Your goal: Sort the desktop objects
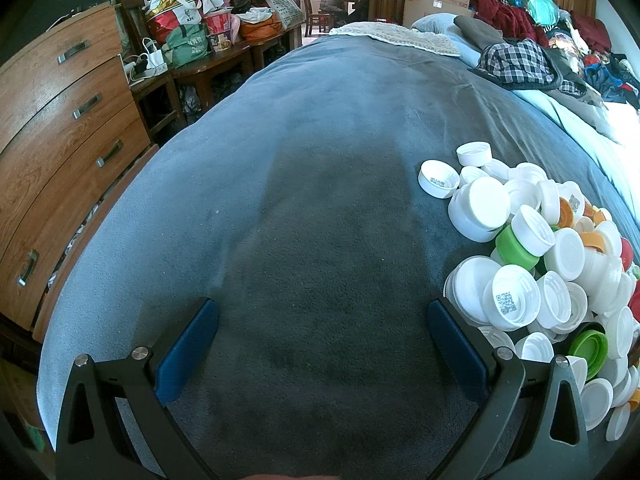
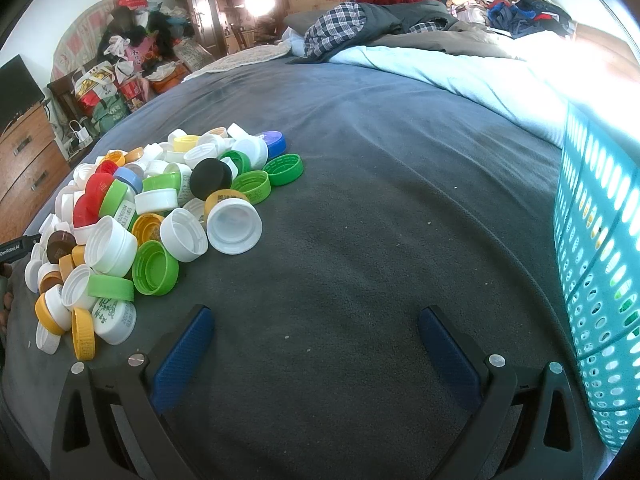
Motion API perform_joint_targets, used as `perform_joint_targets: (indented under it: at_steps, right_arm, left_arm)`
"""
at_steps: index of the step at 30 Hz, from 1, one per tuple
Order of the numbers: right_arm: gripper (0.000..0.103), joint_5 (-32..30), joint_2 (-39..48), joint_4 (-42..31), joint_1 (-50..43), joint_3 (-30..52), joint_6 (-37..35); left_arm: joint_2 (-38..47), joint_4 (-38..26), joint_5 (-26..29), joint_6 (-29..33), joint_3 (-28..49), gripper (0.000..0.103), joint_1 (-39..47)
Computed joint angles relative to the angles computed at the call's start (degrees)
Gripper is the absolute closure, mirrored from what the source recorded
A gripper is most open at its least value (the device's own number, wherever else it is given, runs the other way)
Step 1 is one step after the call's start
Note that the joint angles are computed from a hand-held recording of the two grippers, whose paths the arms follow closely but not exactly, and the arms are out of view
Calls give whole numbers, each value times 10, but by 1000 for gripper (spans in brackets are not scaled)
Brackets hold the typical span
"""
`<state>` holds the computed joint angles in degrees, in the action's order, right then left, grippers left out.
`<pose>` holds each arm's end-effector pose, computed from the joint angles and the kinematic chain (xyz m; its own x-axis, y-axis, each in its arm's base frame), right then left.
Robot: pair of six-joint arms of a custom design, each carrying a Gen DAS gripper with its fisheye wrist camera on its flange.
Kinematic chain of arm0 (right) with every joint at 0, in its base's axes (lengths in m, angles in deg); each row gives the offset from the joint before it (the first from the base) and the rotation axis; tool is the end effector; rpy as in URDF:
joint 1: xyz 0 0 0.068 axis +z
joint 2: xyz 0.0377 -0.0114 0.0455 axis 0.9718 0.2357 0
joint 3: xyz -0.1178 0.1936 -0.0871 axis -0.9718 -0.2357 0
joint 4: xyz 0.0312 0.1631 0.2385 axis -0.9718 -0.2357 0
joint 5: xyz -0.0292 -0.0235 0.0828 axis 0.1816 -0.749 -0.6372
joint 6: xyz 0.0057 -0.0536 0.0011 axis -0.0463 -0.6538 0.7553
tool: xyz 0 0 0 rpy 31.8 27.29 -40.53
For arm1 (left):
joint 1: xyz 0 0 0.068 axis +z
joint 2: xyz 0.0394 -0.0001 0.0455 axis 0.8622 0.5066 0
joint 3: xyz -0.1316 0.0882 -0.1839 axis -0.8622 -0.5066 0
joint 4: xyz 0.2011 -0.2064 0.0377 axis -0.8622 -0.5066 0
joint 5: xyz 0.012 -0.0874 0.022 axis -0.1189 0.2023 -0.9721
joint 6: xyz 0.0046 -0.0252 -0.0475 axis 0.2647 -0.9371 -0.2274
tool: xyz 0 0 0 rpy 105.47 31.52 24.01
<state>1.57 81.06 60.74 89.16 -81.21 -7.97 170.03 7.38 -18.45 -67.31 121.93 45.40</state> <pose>0.1824 0.0331 0.0475 -0.7245 0.2434 -0.6449 0.2392 0.9662 0.0959 0.3959 -0.0972 0.0473 -0.8050 0.0889 -0.5866 0.1141 0.9935 -0.0060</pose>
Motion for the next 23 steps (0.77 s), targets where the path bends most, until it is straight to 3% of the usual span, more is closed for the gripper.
perform_joint_targets:
  at_steps: [23]
  right_arm:
    - [0,-3,4,3,-2,1,-1]
  left_arm:
    - [2,6,0,1,0,1,0]
